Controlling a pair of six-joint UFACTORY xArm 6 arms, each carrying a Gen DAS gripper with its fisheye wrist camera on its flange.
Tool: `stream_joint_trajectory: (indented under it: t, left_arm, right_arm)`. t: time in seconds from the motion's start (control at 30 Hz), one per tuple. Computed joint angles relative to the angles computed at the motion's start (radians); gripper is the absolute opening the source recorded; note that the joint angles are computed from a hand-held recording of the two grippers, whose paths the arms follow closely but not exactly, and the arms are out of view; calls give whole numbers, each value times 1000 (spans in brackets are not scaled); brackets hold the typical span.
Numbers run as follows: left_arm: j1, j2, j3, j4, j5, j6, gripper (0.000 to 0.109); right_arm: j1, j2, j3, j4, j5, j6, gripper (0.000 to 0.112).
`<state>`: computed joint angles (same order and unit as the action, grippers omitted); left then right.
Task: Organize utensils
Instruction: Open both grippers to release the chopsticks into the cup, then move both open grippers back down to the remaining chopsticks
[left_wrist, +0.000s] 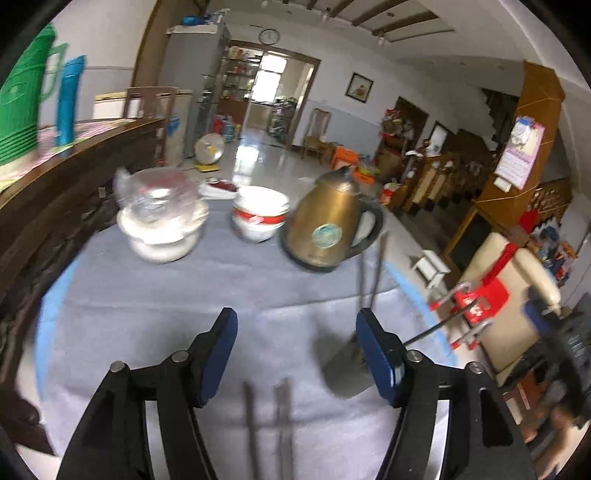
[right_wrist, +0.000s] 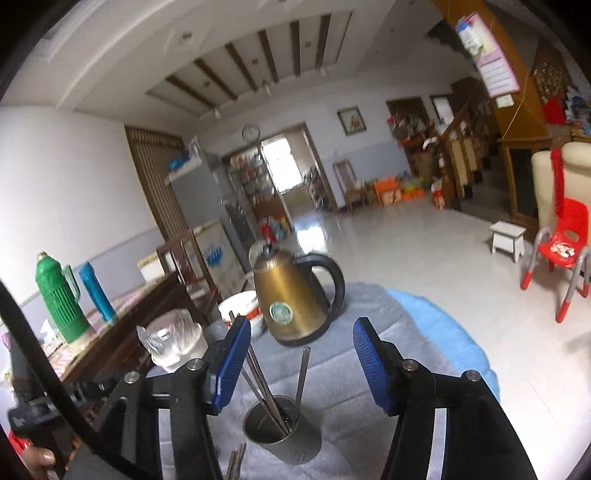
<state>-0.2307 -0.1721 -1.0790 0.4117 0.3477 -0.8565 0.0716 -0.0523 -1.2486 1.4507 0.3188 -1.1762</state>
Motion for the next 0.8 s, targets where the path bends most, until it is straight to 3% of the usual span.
stream_joint_trajectory:
  t: [0.1, 0.17, 0.3, 0.4, 0.47, 0.67, 0.8]
  left_arm:
    - [15, -83, 123, 18, 33, -26, 69]
    - [19, -114, 187, 3, 52, -30, 69]
    - [21, -151, 308, -99, 87, 8, 69]
    - [14, -162, 363, -176, 114, 37, 69]
    - [11, -169, 392, -202, 125, 55, 69]
    - [4, -188, 432, -237, 151, 72, 69]
    - [1, -193, 439, -271, 151, 96, 69]
  right_arm:
    - [-8, -98, 99, 86, 26, -74, 62]
    - [-1, -159, 171, 72, 50, -83, 62]
    - [37, -194, 278, -177, 166, 71, 62]
    - [73, -126, 289, -420, 279, 246, 60]
    - [82, -64, 260, -510, 369, 330, 36]
    - [124, 99, 136, -670, 474, 504, 36]
    - [154, 168, 72, -741, 487, 579, 35]
